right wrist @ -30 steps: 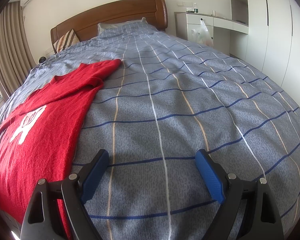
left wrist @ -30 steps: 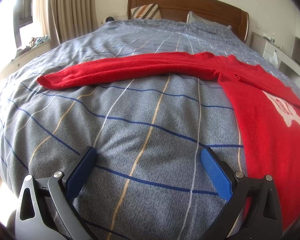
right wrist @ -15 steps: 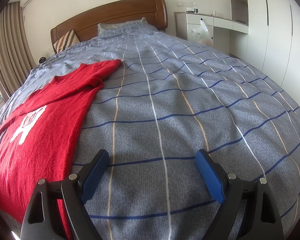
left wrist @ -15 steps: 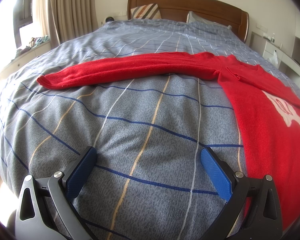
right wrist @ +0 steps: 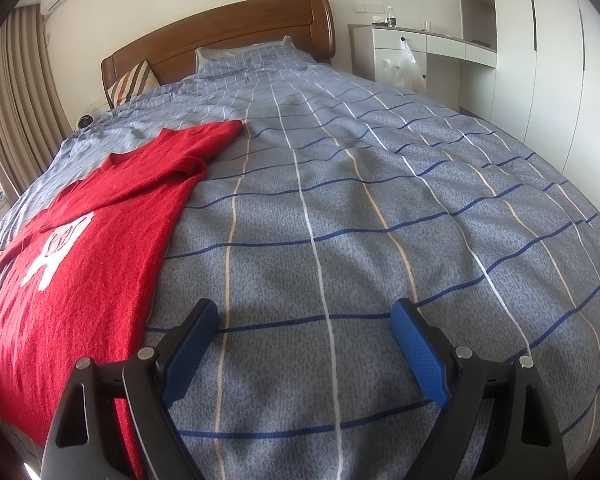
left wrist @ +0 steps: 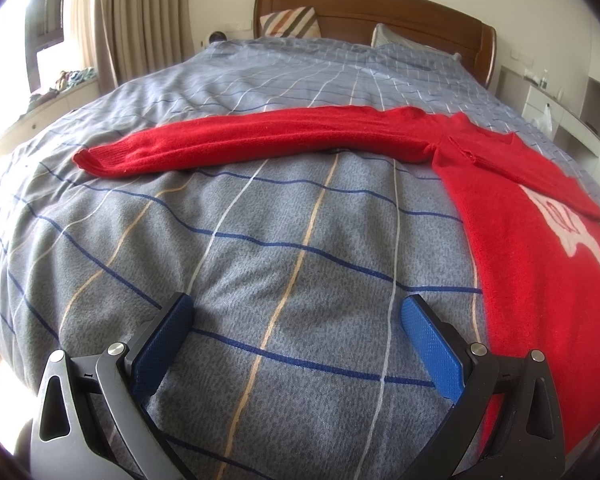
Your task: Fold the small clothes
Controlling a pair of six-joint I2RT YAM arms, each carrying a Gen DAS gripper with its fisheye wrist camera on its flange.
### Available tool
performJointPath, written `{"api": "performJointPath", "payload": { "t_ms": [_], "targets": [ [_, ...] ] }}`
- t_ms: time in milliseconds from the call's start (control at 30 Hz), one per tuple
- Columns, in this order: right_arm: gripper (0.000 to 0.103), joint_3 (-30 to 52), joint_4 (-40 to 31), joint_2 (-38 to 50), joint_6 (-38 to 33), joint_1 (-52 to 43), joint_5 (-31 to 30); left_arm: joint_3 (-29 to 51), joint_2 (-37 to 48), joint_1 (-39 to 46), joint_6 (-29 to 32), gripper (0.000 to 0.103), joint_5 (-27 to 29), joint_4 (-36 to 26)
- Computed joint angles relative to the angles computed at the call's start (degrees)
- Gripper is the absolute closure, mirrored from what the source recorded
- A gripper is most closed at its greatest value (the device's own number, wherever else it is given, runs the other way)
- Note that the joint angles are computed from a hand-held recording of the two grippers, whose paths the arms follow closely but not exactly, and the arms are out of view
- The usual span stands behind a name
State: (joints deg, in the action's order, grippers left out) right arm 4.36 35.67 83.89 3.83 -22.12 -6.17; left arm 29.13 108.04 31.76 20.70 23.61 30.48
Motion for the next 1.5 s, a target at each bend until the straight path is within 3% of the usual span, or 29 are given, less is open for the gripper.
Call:
{"api": "performJointPath", "payload": {
  "t_ms": [367,600,767,900,1100,1167,1233,1333,1367,1433,1467,1500],
  "targets": [
    [0.015,0.01,-1.58,-1.78,0.47,-0.01,-0.34,1.39,-2.87,2.19,1.16,0.0,2.25,-6.15],
    [0.015,-0.73,-2.71,-4.65,0.97,-1.78,-2.25,7.98,-7.15,5.69,3.11,0.0,7.2,-18.37],
    [0.015,-0.63,-2.62,-4.81,1.62,-1.72,-2.4,22.15,-3.84,9.52,0.81,0.0,9.56,-28.09],
    [0.015,-0.67,-2.25,-4.42,1.75,-1.25,-1.86,37.77,4.83,14.41,-7.04,0.0,9.3,-33.15],
    [0.015,-0.46,-1.14,-2.5,1.67,-0.04,-0.23,66.13,23.26,16.7,-13.84,0.002,7.77,-51.93],
    [0.015,-0.29,-0.34,-1.35,1.47,0.42,0.49,70.15,26.51,16.05,-13.75,0.004,9.53,-56.41],
    [0.015,-0.27,0.12,-0.88,1.58,1.04,1.24,73.76,29.26,15.03,-12.93,0.011,11.19,-60.43],
    [0.015,-0.48,0.63,-0.64,1.38,1.01,1.3,78.21,33.14,12.92,-12.96,0.028,9.37,-64.54],
    [0.015,-0.47,0.71,-0.56,1.38,1.09,1.37,78.46,33.68,12.34,-13.36,0.039,8.23,-64.56],
    [0.015,-0.52,0.94,-0.39,1.26,0.92,1.23,78.53,33.94,11.47,-13.99,0.072,6.88,-64.15],
    [0.015,-0.56,0.95,-0.42,1.29,0.87,1.18,79.28,34.05,11.09,-13.86,0.103,6.52,-65.07],
    [0.015,-0.56,0.95,-0.42,1.29,0.87,1.18,78.61,32.99,10.64,-13.96,0.099,5.87,-64.54]
  ]
}}
